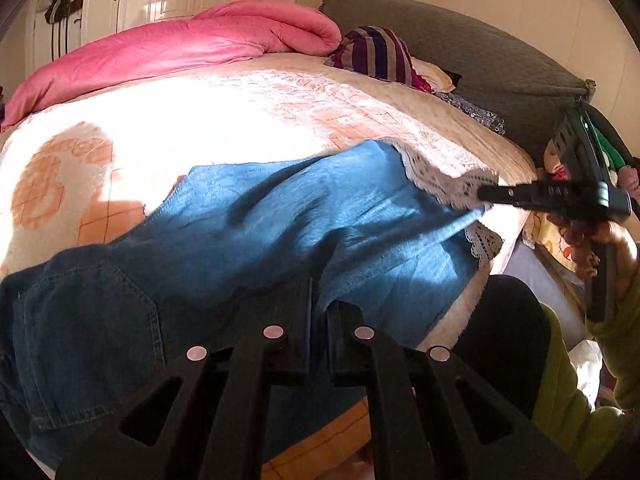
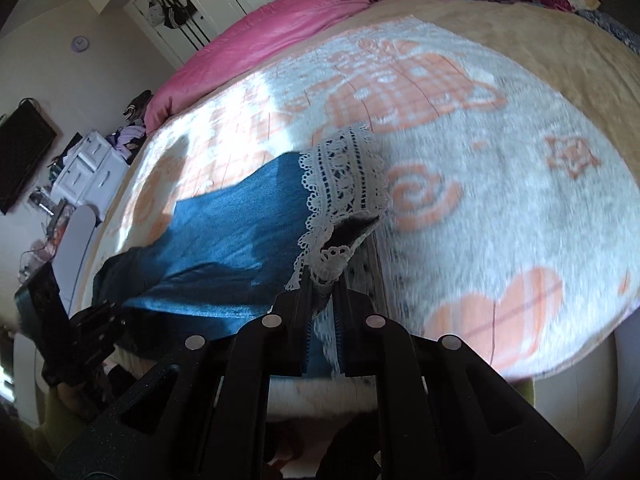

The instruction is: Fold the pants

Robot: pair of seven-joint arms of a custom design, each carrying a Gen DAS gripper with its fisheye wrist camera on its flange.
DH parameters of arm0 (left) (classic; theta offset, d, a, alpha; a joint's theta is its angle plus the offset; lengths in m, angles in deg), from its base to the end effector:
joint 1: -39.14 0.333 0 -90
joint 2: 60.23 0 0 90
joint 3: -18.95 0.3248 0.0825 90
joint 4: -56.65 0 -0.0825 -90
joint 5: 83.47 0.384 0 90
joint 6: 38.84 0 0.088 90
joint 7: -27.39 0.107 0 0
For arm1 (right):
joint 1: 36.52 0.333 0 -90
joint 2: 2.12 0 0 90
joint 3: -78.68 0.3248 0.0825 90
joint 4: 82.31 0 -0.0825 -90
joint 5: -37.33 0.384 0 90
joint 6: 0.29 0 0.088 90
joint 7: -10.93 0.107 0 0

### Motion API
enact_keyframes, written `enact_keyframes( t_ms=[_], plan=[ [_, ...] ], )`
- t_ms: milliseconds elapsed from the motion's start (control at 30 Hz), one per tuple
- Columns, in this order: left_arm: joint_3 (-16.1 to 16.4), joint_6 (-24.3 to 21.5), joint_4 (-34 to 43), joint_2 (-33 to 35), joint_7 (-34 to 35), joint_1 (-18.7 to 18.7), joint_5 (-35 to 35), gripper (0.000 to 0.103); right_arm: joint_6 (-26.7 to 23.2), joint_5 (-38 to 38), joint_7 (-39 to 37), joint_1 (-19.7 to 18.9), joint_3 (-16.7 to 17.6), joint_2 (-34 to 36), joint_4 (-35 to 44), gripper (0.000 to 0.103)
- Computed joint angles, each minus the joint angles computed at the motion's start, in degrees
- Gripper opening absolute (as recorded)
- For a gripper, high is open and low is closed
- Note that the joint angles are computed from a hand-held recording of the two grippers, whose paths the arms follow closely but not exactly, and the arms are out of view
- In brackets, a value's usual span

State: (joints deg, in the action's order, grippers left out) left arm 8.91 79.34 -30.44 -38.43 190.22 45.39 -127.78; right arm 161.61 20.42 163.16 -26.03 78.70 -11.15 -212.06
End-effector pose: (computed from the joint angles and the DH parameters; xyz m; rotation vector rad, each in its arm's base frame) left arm 0.6930 -0.0644 0.4862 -0.8224 2.7731 -1.1984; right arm 0.5266 0.1126 0.5170 -1.0776 2.1894 -0.3742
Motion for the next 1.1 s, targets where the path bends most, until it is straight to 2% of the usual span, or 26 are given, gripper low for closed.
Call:
enact_keyframes(
  t_ms=[433, 567, 667, 700, 800, 900, 933, 1000, 1067, 1100],
  plan=[
    [0.6, 0.0, -2.6, -0.4, 1.6, -1.2, 3.7, 0.008, 0.8, 1.6, 4.5, 0.6, 0.1, -2.0, -6.3, 0.005],
    [0.7, 0.5, -2.8, -0.1, 1.6, -1.5, 4.8, 0.008, 0.9, 3.0, 3.6, 1.6, -0.4, -3.1, -7.9, 0.006],
    [0.7, 0.3, -1.9, 0.6, 0.9, -1.5, 5.1, 0.008, 0.2, 6.6, -1.5, 3.8, -2.0, -4.2, -8.6, 0.014],
    [0.7, 0.2, -1.7, 0.7, 0.7, -1.5, 5.2, 0.008, -0.6, 6.4, -1.9, 3.5, -1.8, -5.1, -9.1, 0.020],
    [0.6, 0.2, -1.4, 0.9, 0.6, -1.4, 5.3, 0.008, -0.5, -0.4, 5.6, -1.4, 1.2, -9.3, -12.0, 0.026],
    [0.5, 0.6, -1.9, 0.7, 0.6, -1.4, 5.4, 0.008, 1.7, -1.0, 5.4, -1.4, -1.1, -9.7, -12.6, 0.030],
    [0.5, 0.7, -2.1, 0.6, 0.7, -1.4, 5.4, 0.008, 2.6, 0.1, 3.2, -0.3, -2.6, -9.1, -12.3, 0.031],
    [0.6, 0.7, -2.3, 0.4, 0.5, -1.4, 5.4, 0.008, 4.2, 4.5, -3.1, 3.2, -6.0, -7.2, -11.1, 0.044],
    [0.7, 0.6, -2.6, 0.1, 0.5, -1.3, 5.4, 0.008, 6.2, 11.0, -10.5, 7.0, -9.2, -5.0, -10.0, 0.047],
    [0.7, 0.7, -2.8, -0.1, 0.6, -1.3, 5.6, 0.008, 5.5, 11.9, -11.4, 6.9, -8.9, -4.2, -9.4, 0.047]
  ],
)
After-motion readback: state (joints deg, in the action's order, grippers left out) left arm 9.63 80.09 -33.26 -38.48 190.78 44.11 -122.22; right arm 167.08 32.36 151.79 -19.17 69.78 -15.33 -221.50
